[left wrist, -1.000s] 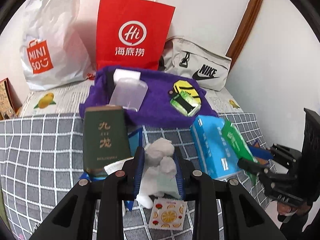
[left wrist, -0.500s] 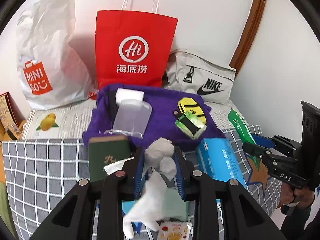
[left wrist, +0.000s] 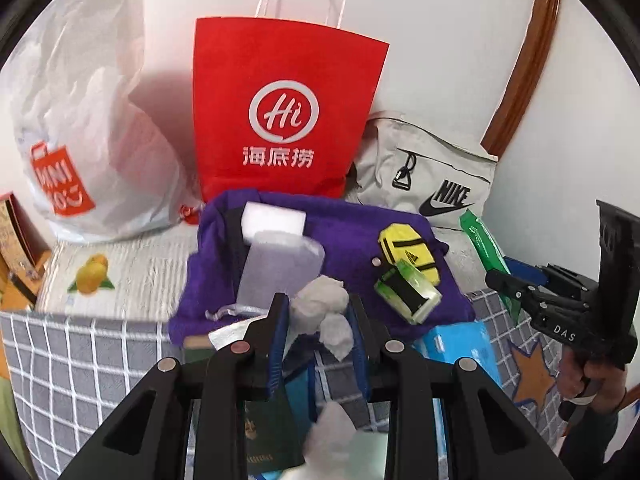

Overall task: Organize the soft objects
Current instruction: 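Carry the cotton balls and long green packet toward the purple towel with both tools, then release cotton balls onto towel with left tool while right tool drops green packet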

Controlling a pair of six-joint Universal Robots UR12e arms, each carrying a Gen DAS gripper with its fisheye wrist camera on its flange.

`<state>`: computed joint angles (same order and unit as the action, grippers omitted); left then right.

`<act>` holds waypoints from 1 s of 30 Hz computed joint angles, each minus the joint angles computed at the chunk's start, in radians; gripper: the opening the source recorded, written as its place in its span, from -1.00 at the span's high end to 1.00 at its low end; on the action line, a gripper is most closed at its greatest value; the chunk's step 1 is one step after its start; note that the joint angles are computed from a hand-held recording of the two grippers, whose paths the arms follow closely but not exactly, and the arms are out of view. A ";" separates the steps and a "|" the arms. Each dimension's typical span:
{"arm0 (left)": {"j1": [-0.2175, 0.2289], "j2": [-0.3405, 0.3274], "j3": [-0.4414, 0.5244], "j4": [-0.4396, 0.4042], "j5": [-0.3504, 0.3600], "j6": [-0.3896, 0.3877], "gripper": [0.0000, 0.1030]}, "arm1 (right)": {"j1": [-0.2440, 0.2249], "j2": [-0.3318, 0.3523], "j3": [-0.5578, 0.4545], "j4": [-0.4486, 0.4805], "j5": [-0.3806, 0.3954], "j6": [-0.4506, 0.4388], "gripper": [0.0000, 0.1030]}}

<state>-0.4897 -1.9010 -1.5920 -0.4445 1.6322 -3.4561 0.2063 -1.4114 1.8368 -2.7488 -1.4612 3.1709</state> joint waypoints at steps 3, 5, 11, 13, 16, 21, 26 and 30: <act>-0.004 -0.020 0.032 -0.031 0.053 0.018 0.47 | -0.004 0.019 -0.019 0.002 0.002 -0.001 0.26; -0.001 -0.031 0.045 -0.037 0.053 0.020 0.47 | -0.005 0.032 -0.035 0.019 0.004 -0.005 0.25; 0.007 -0.061 0.078 -0.080 0.059 0.024 0.47 | -0.014 0.074 -0.068 0.037 0.008 0.006 0.25; 0.009 -0.070 0.088 -0.090 0.054 0.024 0.47 | -0.016 0.086 -0.077 0.043 0.014 0.009 0.25; 0.013 -0.081 0.095 -0.091 0.032 0.032 0.47 | -0.018 0.103 -0.091 0.052 0.008 0.003 0.25; 0.020 -0.101 0.108 -0.126 0.029 0.016 0.47 | -0.028 0.139 -0.121 0.098 -0.013 0.026 0.25; 0.036 -0.110 0.111 -0.131 -0.027 -0.014 0.47 | -0.026 0.166 -0.143 0.110 0.015 0.005 0.25; 0.038 -0.121 0.120 -0.123 -0.058 -0.005 0.47 | -0.025 0.183 -0.155 0.117 0.017 0.006 0.22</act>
